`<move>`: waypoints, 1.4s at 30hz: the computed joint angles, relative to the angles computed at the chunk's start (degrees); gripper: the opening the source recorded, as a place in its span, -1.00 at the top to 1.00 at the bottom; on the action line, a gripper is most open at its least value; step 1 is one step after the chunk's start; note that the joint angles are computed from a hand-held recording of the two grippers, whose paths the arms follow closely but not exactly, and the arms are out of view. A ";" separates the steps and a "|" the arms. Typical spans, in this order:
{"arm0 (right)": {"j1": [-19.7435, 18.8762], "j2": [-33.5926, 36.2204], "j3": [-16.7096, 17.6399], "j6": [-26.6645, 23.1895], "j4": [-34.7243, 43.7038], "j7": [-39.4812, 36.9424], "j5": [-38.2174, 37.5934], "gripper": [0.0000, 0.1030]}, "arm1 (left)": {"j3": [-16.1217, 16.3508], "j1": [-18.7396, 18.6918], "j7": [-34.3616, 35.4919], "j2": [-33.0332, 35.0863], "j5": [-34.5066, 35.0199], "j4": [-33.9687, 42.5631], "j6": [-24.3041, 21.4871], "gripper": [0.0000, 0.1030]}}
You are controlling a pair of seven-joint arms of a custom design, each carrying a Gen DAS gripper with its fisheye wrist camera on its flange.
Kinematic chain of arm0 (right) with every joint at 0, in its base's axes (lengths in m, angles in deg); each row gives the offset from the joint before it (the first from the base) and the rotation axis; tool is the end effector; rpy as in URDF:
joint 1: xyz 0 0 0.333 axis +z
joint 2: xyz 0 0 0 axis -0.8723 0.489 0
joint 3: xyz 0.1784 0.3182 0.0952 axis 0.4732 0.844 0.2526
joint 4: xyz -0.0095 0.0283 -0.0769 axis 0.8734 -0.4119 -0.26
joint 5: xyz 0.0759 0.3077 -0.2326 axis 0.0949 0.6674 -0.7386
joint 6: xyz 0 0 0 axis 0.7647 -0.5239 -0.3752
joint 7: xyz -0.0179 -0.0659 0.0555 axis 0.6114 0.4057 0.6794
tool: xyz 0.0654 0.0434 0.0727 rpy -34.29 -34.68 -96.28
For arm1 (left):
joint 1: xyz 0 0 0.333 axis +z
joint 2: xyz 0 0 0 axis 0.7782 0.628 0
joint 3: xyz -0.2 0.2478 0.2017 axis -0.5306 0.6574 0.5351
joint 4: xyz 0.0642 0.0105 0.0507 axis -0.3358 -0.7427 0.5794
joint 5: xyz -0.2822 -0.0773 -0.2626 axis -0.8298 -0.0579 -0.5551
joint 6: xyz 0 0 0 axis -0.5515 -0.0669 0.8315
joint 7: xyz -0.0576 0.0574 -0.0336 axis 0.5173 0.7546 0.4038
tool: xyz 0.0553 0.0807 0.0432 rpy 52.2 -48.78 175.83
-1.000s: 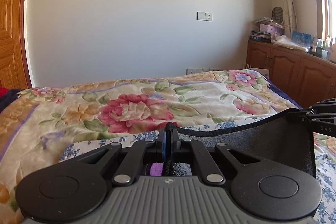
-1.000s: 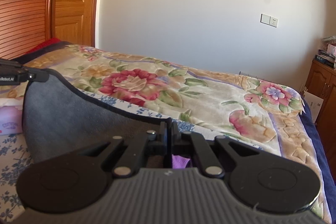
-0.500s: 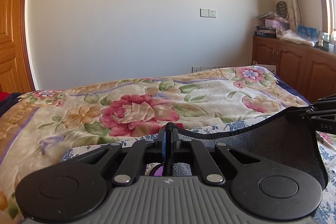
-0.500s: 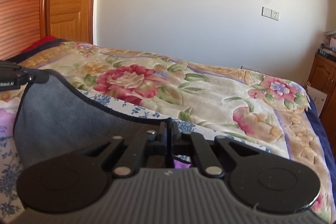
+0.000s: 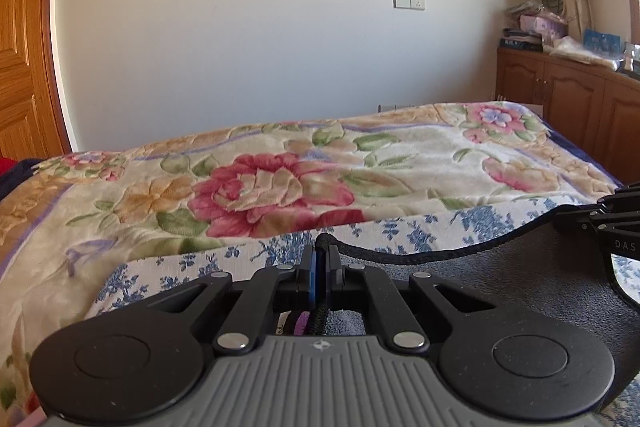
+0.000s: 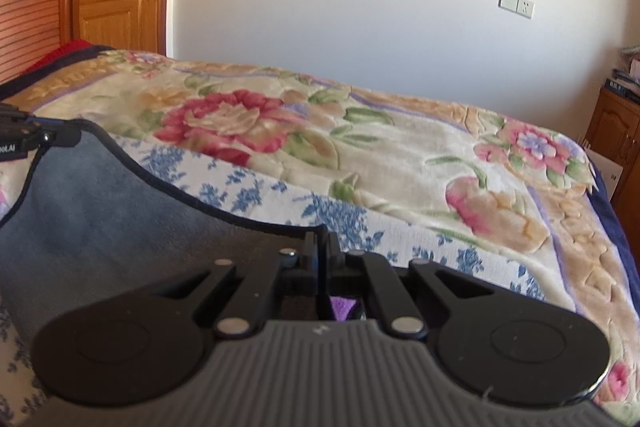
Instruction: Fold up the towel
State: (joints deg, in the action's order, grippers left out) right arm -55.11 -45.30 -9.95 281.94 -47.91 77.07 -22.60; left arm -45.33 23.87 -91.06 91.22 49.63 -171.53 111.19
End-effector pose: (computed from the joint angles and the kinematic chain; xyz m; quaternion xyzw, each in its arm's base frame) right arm 0.6768 0.1475 0.3815 -0.7402 0.4581 -0.3234 0.3710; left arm 0.6479 -0.4011 0.4033 -0.5613 0.6445 -0.3643 0.3699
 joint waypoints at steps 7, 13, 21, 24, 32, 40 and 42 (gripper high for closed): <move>-0.03 1.73 -0.10 -1.71 1.25 0.02 0.88 0.92 | 0.70 -0.39 7.14 2.79 -4.77 2.33 -0.12 0.90; -0.40 2.46 0.36 -2.40 1.92 -0.45 0.82 0.92 | 2.70 -1.64 10.27 3.98 -9.07 2.79 0.07 0.90; -0.99 2.98 1.10 -4.08 2.66 -0.62 1.24 0.91 | 4.71 -2.93 13.05 4.79 -12.81 3.02 0.62 0.82; -1.26 2.98 1.43 -4.00 2.62 -0.36 1.50 0.84 | 4.91 -2.93 13.42 4.87 -14.14 2.90 0.92 0.41; -0.80 0.86 0.49 -3.13 0.22 0.09 2.75 0.07 | 5.61 -3.91 8.67 2.58 -10.64 0.43 0.47 -0.32; -0.66 -4.58 0.15 -2.17 -4.67 1.75 3.08 0.03 | 2.26 -2.86 5.78 -3.26 -5.87 -4.00 -2.11 -0.56; -0.32 -6.18 -0.06 -2.01 -6.10 2.69 3.77 0.03 | 1.16 -2.35 4.19 -4.94 -4.96 -5.40 -2.77 -0.59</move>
State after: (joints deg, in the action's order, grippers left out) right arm -55.43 -51.47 -10.00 279.93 -54.00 79.76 -18.83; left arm -44.17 21.52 -86.87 86.27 44.67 -176.93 108.42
